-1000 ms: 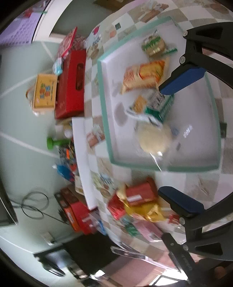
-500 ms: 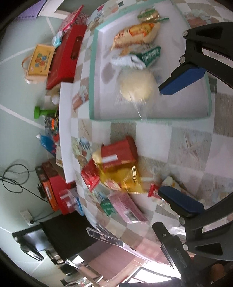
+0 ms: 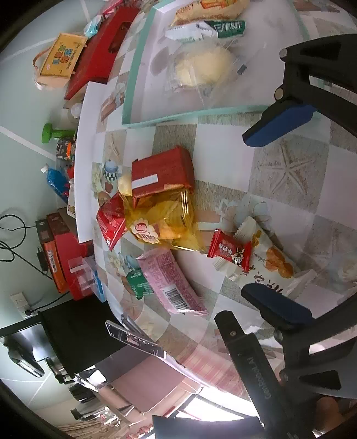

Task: Organize snacks
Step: 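Grasp the small red wrapped candy with the right tool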

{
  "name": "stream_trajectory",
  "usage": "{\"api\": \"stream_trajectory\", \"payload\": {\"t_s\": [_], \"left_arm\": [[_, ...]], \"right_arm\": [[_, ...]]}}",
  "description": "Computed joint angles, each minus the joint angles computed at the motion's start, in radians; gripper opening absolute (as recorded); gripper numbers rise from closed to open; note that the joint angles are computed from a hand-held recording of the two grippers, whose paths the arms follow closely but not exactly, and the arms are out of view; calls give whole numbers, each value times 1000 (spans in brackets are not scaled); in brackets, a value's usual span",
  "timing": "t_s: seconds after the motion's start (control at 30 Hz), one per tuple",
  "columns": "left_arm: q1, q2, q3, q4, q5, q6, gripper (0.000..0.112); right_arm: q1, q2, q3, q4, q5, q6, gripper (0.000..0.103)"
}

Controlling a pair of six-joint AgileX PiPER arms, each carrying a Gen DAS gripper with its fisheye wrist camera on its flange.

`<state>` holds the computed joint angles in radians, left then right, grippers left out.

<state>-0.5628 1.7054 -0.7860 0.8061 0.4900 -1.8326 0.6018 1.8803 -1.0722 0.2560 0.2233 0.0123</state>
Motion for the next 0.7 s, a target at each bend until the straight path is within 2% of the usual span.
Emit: {"api": "stream_trajectory", "payload": {"t_s": [0.13, 0.43, 0.7], "left_arm": [[13, 5, 5, -1, -17, 3, 103], [36, 21, 11, 0, -43, 3, 103], [42, 27, 6, 4, -47, 9, 103]], "right_arm": [[11, 22, -18, -22, -10, 8, 93], [37, 73, -63, -20, -27, -31, 68], [54, 101, -89, -40, -35, -21, 60]]}}
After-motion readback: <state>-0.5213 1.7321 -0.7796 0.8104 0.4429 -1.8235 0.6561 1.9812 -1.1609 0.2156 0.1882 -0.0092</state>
